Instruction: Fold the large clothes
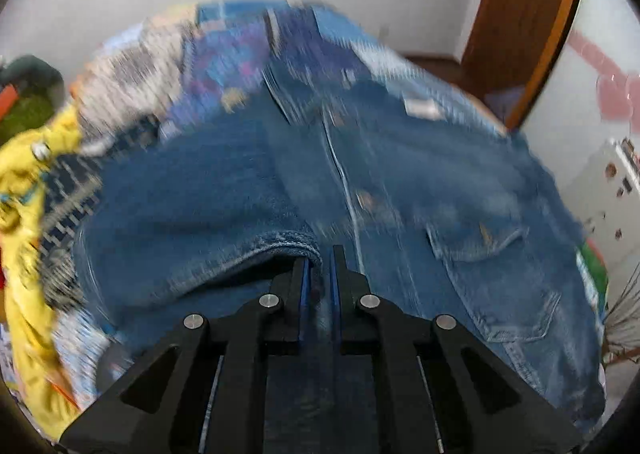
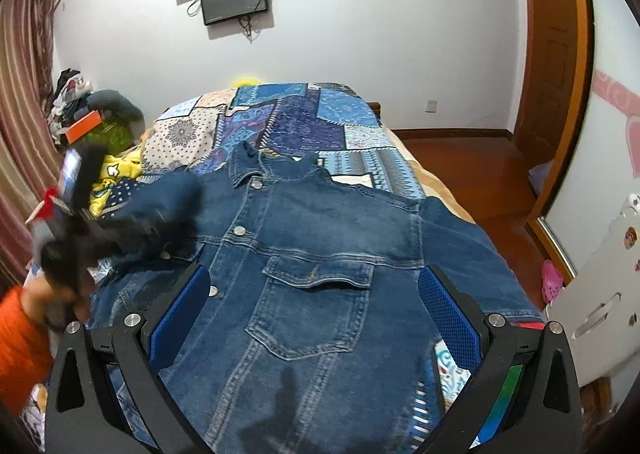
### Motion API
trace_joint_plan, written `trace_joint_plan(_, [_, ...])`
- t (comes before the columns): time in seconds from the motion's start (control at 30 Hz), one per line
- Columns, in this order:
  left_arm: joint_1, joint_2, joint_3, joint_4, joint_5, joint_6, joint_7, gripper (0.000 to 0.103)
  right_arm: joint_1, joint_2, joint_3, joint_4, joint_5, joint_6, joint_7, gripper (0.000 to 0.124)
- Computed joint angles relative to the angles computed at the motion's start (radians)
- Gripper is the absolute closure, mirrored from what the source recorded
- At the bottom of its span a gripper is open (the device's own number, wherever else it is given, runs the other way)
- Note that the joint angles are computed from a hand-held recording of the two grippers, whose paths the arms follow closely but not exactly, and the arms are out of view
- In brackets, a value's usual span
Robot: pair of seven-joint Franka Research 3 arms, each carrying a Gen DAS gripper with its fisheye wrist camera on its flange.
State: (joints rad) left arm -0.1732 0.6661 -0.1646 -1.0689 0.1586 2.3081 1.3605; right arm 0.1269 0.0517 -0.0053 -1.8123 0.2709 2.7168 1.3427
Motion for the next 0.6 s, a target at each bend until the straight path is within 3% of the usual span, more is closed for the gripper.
trace_joint_plan(0.1, [0.011, 0.015, -0.014, -0.006, -0.035, -0.045, -0.016, 0.095, -0.006, -0.007, -0.005, -0.008, 0.012, -0.006, -0.007, 0.021])
trace_joint_plan(0.23, [0.063, -0.027, -0.065, -0.091, -0.142, -0.030, -0.001, 0.094, -0.011, -0.009, -0.008, -0.014, 0.006, -0.008, -0.006, 0.021])
trace_joint_plan(0.33, [0.094, -0.111, -0.076, -0.207, -0.200, 0.007, 0.006, 0.076, -0.011, -0.004, -0.007, -0.010, 0.001, -0.015, 0.002, 0.021])
trace_joint_plan(0.4, [0.126, -0.173, -0.078, -0.289, -0.248, 0.069, 0.005, 0.042, -0.011, -0.003, -0.006, -0.009, 0.005, -0.017, -0.001, 0.021])
trace_joint_plan(0.5, [0.172, -0.255, -0.062, -0.394, -0.314, 0.171, -0.028, 0.037, -0.008, -0.003, -0.004, -0.012, 0.001, -0.020, -0.006, 0.021])
trace_joint_plan(0.6, [0.205, -0.274, -0.043, -0.424, -0.361, 0.205, -0.078, 0.037, -0.003, 0.003, 0.000, -0.007, -0.005, -0.026, -0.009, 0.021])
